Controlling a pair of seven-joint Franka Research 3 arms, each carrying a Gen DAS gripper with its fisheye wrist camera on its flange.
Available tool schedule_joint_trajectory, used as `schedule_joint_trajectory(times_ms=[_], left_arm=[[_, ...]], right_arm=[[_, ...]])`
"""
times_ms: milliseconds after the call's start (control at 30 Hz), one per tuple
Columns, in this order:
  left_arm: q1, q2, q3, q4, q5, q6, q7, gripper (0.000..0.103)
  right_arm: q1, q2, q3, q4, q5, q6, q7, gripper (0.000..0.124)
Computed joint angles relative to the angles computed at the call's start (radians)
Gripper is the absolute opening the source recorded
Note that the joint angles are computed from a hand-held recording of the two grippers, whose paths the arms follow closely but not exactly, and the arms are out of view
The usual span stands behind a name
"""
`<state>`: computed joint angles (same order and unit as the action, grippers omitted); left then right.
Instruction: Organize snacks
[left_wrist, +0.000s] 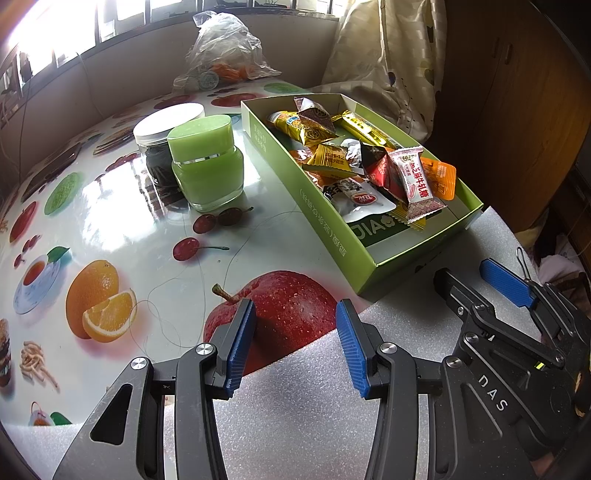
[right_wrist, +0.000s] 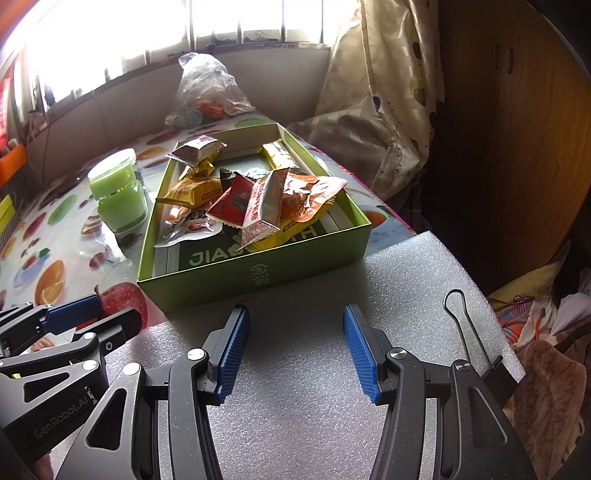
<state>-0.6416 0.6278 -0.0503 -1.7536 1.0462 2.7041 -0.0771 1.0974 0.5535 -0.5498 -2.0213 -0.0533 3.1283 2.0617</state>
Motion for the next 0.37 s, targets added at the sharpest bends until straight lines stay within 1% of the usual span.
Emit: schedule_joint_trajectory(times_ms=[367], left_arm=[[-0.001,0.0,0.001,-0.001,-0.001,0.002,0.0,0.047]], right_arm=[[0.002,0.001,-0.002,-0.002,0.005,0.002,-0.003,0.053]])
